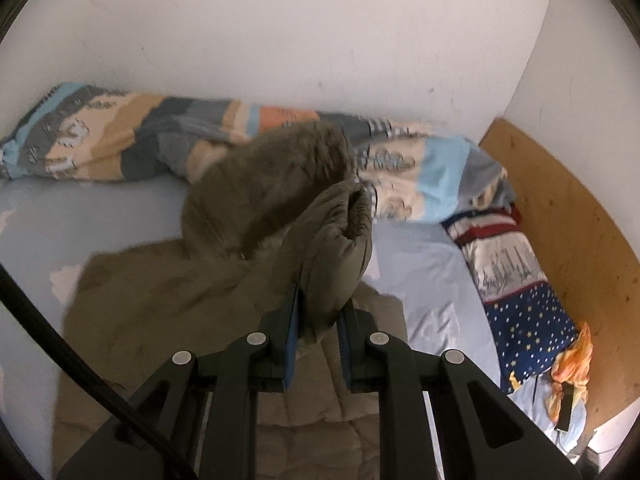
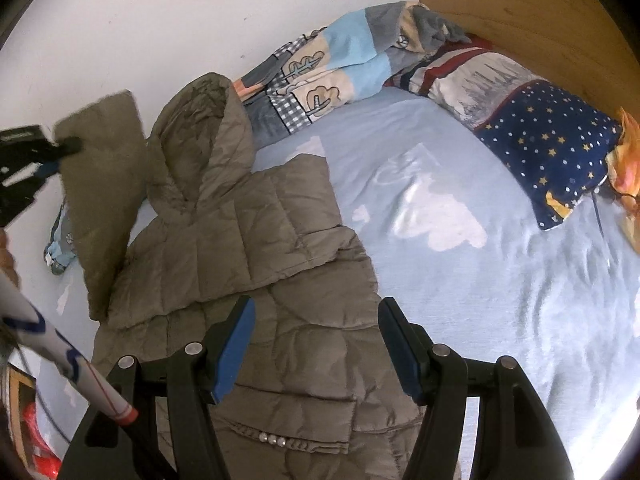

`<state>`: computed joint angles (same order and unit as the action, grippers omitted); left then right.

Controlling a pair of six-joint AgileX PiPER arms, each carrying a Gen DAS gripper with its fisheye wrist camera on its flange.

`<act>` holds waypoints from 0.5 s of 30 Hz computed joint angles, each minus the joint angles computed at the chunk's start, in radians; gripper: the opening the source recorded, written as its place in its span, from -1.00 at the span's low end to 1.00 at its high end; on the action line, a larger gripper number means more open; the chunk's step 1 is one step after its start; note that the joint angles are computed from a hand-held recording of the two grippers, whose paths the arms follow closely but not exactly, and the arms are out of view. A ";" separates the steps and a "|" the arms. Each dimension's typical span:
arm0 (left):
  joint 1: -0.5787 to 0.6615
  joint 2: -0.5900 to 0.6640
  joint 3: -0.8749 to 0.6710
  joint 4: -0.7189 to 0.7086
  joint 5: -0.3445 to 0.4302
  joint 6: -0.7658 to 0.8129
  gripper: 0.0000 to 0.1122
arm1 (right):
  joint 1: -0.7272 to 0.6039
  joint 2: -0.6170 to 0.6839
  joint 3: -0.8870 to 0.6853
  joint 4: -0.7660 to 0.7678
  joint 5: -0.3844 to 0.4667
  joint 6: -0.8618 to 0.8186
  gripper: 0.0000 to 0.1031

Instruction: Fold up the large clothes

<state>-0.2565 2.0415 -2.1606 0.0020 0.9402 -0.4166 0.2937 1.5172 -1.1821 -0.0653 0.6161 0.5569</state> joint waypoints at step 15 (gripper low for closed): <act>-0.137 0.159 0.090 0.136 -0.061 -0.104 -0.70 | -0.068 -0.030 0.030 0.093 0.001 -0.095 0.33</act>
